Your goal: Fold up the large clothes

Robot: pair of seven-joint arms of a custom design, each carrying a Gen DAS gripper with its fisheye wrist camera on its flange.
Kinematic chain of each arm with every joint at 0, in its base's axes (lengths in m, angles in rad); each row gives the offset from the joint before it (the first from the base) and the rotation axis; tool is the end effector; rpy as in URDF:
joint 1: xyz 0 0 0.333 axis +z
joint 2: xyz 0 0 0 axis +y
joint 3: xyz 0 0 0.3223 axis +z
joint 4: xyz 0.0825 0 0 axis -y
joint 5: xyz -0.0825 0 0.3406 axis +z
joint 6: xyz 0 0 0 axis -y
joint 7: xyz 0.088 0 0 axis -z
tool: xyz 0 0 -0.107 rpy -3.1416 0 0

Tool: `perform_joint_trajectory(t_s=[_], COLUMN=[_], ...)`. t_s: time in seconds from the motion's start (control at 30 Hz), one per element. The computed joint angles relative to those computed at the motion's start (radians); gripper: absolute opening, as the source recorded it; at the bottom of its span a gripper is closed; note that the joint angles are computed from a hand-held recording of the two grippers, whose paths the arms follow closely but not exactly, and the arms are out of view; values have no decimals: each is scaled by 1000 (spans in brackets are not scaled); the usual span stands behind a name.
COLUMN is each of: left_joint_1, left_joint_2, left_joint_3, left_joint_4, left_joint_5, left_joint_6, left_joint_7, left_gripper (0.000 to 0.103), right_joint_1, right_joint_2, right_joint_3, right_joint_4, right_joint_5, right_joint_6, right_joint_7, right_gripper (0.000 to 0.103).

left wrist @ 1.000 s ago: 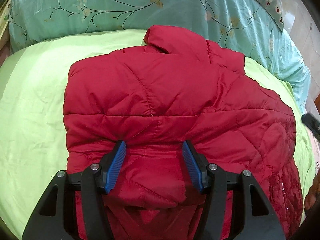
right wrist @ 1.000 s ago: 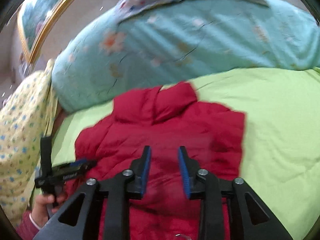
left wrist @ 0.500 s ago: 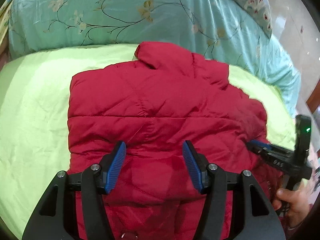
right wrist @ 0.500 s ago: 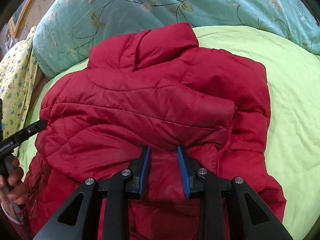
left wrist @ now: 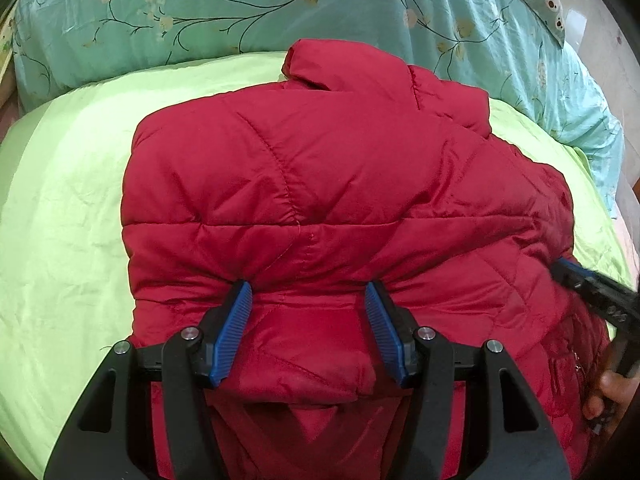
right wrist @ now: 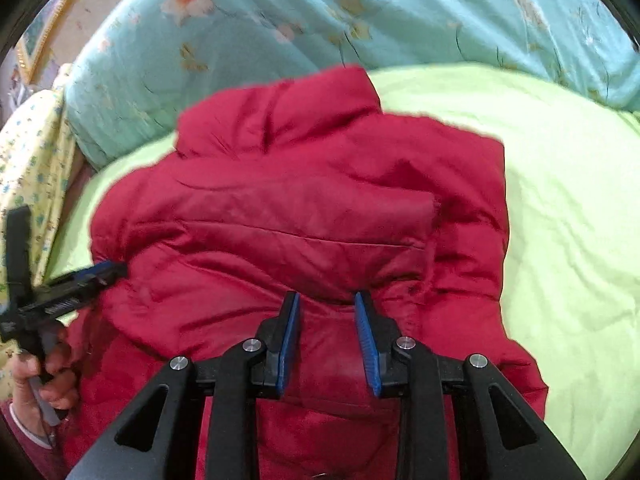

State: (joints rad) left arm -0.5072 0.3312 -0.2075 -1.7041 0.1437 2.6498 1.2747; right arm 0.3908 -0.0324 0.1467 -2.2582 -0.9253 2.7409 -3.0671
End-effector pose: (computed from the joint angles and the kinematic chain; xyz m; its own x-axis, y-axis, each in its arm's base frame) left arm 0.5054 -0.4193 0.4994 -0.4991 -0.8595 0.1103 -0.7381 0.3550 -0.5737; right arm 0.4236 0.2897 0.4532 -0.2321 -0.9414 -0.2448 -0.7093 0.3360 -0.6197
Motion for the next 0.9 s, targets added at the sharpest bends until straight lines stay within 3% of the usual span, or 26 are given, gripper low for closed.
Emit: perform_joint_trajectory(t_s=[0.17,0.33,0.63,0.83,0.9], left_joint_1=[20,47,25,8,4], left_joint_2=[-66,-47,-32,-29,-27], left_joint_3=[-5,-18,1,17,20], left_joint_4=[-68,-81,-81,-74,-72], left_joint_5=[-16,-51,-14,33,45], left_joint_6=[19,26,48,37,35], left_joint_7=[-6,14,-10,-41,-52], left_gripper=[58,59,59,60,60], right_joint_1=[-3,-4,1,17,26], right_joint_2=[11,18,18,-54,-88], right_joint_3=[-6,-10,-10,18,39], right_joint_4=[1,-1,3,-25,-34], right_joint_5=[2,-29,-27,37,63], right_joint_6=[17,35,25,-30,-80], right_joint_7=[3,30,29,26,14], right_gripper=[29,29,29,30,39])
